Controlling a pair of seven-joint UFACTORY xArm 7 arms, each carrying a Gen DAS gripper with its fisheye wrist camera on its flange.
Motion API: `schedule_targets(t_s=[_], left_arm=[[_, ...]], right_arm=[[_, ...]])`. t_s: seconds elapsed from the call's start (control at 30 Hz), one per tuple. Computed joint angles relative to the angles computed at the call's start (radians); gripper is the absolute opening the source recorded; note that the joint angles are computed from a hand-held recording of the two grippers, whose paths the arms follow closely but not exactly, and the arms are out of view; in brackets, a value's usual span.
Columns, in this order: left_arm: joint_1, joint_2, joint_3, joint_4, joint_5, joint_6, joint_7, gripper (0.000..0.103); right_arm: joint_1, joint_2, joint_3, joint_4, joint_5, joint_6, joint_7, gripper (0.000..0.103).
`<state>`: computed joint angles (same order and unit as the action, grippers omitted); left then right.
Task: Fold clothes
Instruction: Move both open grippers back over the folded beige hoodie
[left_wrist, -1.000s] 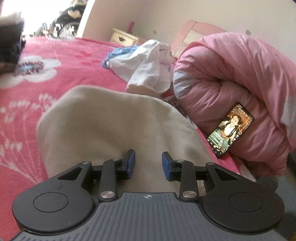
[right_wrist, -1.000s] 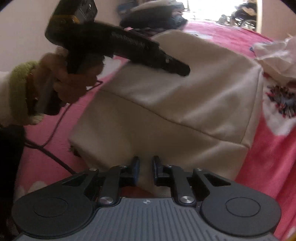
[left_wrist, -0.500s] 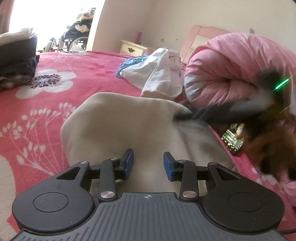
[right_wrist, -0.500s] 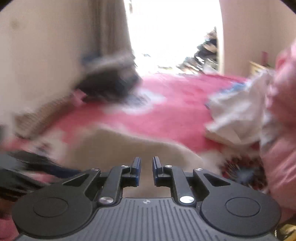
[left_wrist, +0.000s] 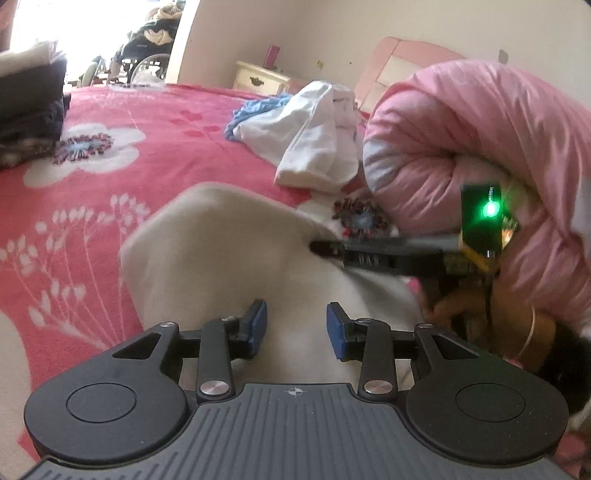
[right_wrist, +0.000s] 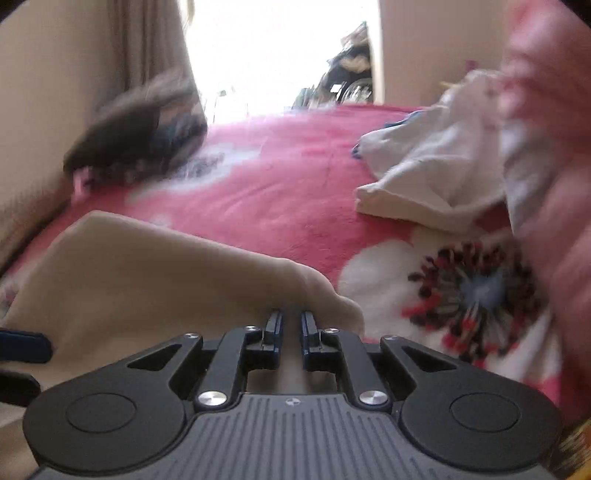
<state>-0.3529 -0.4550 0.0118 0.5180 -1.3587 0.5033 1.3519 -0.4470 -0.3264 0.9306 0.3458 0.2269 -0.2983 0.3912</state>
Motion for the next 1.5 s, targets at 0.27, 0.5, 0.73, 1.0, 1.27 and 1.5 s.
schedule_targets(t_s=[0.27, 0.5, 0.73, 1.0, 1.27, 1.5], left_arm=[[0.014, 0.235, -0.087, 0.163, -0.135, -0.253, 0.128, 0.033], [0.095, 0.268, -0.055, 0.175, -0.154, -0.086, 0.150, 0.029], [0.091, 0.256, -0.082, 0.170, -0.099, -0.135, 0.111, 0.029], [0.071, 0.259, -0.086, 0.170, -0.121, -0.170, 0.137, 0.030], [0.009, 0.229, -0.119, 0.145, -0.130, -0.315, 0.233, 0.036], [0.016, 0.218, -0.106, 0.141, -0.085, -0.287, 0.182, 0.036]], right_arm=[[-0.049, -0.008, 0.044, -0.013, -0.013, -0.026, 0.041, 0.008], [0.013, -0.034, -0.003, -0.022, 0.005, 0.019, -0.013, 0.008], [0.146, -0.103, -0.229, 0.043, -0.103, 0.105, 0.010, 0.011], [-0.069, 0.021, -0.053, 0.058, -0.201, 0.099, 0.086, 0.008], [0.365, -0.184, -0.440, 0.007, -0.228, 0.248, 0.081, 0.011], [0.312, -0.122, -0.358, 0.019, -0.369, 0.346, 0.200, 0.008]])
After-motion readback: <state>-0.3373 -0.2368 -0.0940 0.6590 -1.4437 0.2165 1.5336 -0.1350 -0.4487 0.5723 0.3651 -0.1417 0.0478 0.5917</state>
